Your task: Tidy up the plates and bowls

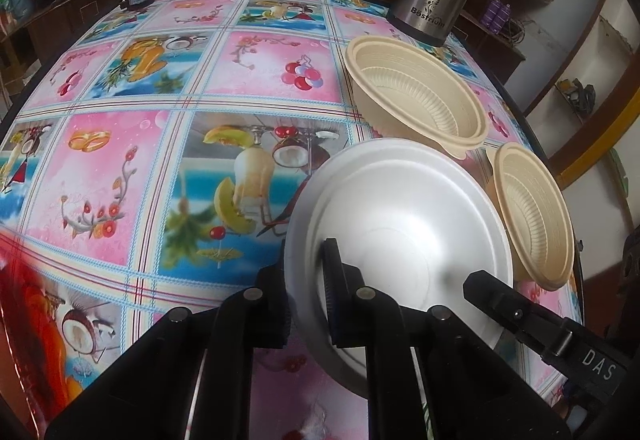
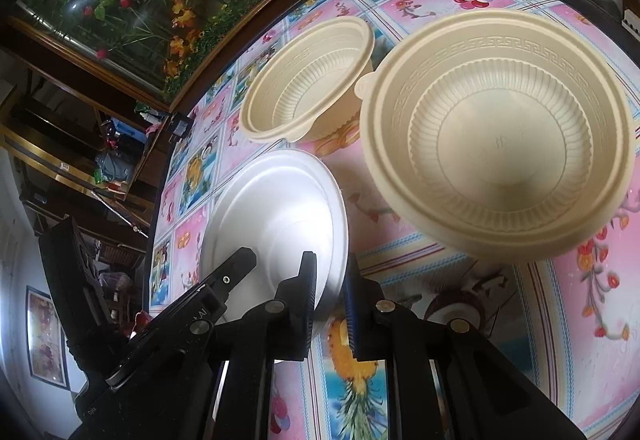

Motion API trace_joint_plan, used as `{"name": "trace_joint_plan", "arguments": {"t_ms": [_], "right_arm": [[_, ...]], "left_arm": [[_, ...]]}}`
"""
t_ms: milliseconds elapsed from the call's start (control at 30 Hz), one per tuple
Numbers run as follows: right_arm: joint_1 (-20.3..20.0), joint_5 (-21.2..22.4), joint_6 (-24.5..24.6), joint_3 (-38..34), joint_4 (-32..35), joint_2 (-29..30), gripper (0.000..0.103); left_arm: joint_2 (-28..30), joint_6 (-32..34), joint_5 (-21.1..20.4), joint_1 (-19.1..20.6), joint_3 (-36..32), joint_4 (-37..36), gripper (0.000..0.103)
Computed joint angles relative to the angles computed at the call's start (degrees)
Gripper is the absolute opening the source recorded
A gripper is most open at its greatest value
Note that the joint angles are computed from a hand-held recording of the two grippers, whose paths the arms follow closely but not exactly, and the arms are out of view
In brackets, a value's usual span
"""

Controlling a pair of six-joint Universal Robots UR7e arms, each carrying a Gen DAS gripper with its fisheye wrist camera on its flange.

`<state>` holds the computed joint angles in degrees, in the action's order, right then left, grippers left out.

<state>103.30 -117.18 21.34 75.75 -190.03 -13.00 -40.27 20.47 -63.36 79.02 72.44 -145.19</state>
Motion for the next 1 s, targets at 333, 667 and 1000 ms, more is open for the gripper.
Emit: {"name": "trace_joint_plan", "arguments": {"t_ms": [333, 667, 1000], "right_arm": [[1.3, -1.7, -0.3, 0.8, -0.8, 0.2, 0.013], [2.7, -2.9, -0.7, 1.7, -1.7, 0.9, 0.012], [4.3, -3.8, -1.5, 2.2, -3.0, 1.9, 0.012]], "left_arm": [[-2.2, 0.7, -0.3, 0.1, 3.3, -2.2, 0.011], [-5.1, 1.6, -0.2, 0.6, 7.5, -4.9, 0.011], [-8.8, 2.8, -0.8, 1.2, 11.9, -7.5, 0.011]]}}
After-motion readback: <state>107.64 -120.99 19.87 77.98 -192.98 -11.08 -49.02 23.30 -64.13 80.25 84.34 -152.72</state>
